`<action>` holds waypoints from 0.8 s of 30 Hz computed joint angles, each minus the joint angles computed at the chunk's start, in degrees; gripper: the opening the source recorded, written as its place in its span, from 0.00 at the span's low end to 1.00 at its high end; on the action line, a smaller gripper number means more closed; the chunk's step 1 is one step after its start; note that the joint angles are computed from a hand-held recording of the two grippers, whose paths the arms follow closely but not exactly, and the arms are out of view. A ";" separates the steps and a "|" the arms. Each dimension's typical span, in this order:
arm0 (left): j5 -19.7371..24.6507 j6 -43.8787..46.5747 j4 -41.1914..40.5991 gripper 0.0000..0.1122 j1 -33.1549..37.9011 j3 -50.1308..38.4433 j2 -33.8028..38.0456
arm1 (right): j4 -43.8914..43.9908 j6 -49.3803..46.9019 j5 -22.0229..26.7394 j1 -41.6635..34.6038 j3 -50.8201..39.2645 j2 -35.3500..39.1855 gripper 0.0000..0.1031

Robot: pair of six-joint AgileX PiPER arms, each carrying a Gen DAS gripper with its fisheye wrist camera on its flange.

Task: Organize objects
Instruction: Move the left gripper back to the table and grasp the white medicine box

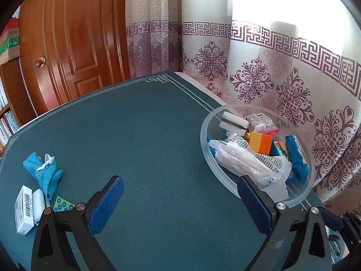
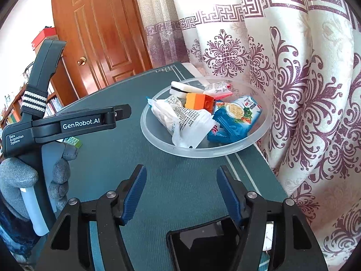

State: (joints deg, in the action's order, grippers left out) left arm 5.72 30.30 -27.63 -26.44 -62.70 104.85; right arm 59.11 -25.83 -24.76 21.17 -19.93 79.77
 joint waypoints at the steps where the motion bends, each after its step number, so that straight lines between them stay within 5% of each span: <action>1: -0.12 2.07 -2.00 0.91 0.47 0.40 -0.26 | 1.19 -0.92 -0.20 0.87 -0.32 0.27 0.64; 13: 2.72 40.94 -38.57 0.91 8.49 5.17 -3.25 | 7.14 -4.25 0.93 6.72 -5.51 5.15 0.65; 24: 7.17 56.30 -50.42 0.91 20.47 8.66 -5.39 | 9.61 -5.62 2.84 10.65 -12.13 11.33 0.65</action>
